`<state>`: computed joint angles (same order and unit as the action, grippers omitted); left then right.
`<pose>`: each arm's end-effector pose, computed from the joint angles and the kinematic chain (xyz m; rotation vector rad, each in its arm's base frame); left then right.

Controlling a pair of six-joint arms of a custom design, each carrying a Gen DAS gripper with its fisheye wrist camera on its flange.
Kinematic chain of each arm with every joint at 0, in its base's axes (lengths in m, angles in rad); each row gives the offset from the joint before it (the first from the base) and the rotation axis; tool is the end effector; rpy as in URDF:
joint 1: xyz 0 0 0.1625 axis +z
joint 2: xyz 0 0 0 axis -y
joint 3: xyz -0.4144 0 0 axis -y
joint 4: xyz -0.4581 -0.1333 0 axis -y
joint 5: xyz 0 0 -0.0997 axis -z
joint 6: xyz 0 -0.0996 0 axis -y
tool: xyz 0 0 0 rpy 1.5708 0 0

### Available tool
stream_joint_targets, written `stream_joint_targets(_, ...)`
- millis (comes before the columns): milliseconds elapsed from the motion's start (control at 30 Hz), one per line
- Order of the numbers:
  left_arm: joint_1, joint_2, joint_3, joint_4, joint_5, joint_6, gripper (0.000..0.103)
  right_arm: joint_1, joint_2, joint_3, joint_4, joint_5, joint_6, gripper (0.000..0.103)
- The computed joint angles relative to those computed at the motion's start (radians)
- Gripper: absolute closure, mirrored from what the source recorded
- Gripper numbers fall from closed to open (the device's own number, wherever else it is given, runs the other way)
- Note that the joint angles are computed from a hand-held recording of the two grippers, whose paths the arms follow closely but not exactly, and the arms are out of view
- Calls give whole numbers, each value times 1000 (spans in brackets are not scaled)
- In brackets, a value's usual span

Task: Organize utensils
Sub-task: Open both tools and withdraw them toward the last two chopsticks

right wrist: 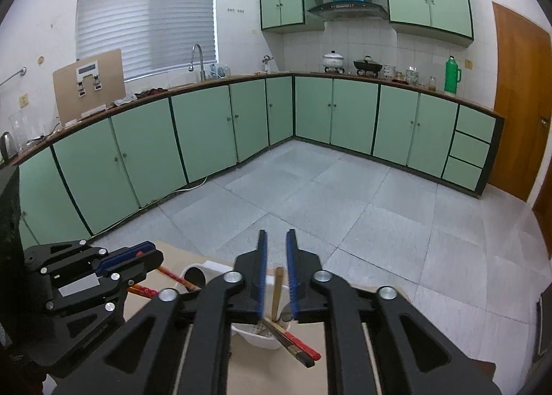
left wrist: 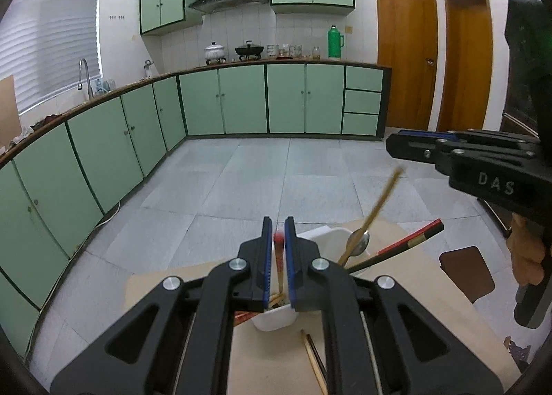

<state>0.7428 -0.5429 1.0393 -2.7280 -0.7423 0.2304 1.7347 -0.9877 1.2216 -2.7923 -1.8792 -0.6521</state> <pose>-0.5067 -0.7459 0.1664 0.8714 2.1848 -1.0634 0.2335 -0.7803 0.4332 0.7602 -2.2597 1.1517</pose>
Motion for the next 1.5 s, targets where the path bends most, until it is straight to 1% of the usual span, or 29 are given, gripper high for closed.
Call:
stream_joint_targets(100, 1, 2, -6, -1, 2, 5, 93, -5, -11, 9, -13, 7, 5, 79)
stream_joint_targets(133, 0, 2, -6, -5, 3, 6, 88, -6, -14, 10, -16, 8, 7, 78)
stream_joint_targets(167, -1, 4, -10, -8, 3, 8, 81, -6, -17, 12, -23, 8, 9, 72)
stream_joint_targets(200, -3, 0, -4, -21, 7, 14, 78, -6, -22, 15, -29, 9, 12, 65)
stream_joint_targets(233, -7, -5, 6, -34, 10, 19, 74, -7, -29, 22, -41, 10, 15, 62)
stream_joint_targets(267, -10, -8, 11, -45, 13, 26, 71, -7, -34, 28, -53, 11, 17, 57)
stream_joint_targets(300, -13, -13, 17, -59, 15, 33, 70, -7, -39, 33, -63, 14, 17, 53)
stream_joint_targets(367, -20, -14, 20, -79, 21, 38, 60, -6, -57, 53, -88, 21, 16, 48)
stream_joint_targets(433, -29, -33, 52, -116, 35, 49, 55, -7, -84, 85, -113, 30, 12, 44)
stream_joint_targets(500, -40, -59, 95, -155, 48, 57, 49, -8, -109, 117, -136, 37, 5, 37)
stream_joint_targets(533, -47, -77, 127, -179, 56, 55, 45, -9, -126, 142, -158, 41, -1, 35)
stream_joint_targets(700, -74, -160, 273, -259, 82, 20, 33, -20, -219, 290, -258, 71, -17, 17)
stream_joint_targets(733, -79, -177, 306, -274, 85, 7, 30, -23, -240, 329, -285, 75, -23, 14)
stream_joint_targets(800, -89, -210, 369, -294, 88, -26, 27, -28, -272, 389, -327, 79, -26, 7)
stream_joint_targets(867, -96, -238, 424, -299, 89, -62, 23, -41, -313, 460, -356, 93, -10, 6)
stream_joint_targets(933, -105, -268, 487, -304, 90, -113, 20, -51, -346, 514, -350, 103, 6, 6)
stream_joint_targets(1000, -112, -289, 535, -307, 93, -135, 19, -59, -373, 563, -355, 103, 20, 6)
stream_joint_targets(1067, -120, -304, 585, -320, 115, -153, 16, -67, -390, 600, -364, 102, 32, 6)
stream_joint_targets(1133, -123, -320, 626, -311, 118, -181, 16, -76, -404, 640, -373, 100, 51, 6)
stream_joint_targets(1200, -121, -330, 657, -276, 124, -226, 16, -81, -406, 671, -390, 89, 53, 6)
stream_joint_targets(1300, -114, -342, 702, -232, 136, -281, 16, -88, -395, 711, -413, 50, 44, 6)
stream_joint_targets(1433, -100, -356, 742, -153, 143, -353, 16, -107, -392, 748, -394, 30, 68, 6)
stream_joint_targets(1500, -89, -367, 762, -108, 140, -390, 16, -111, -383, 764, -407, 7, 62, 6)
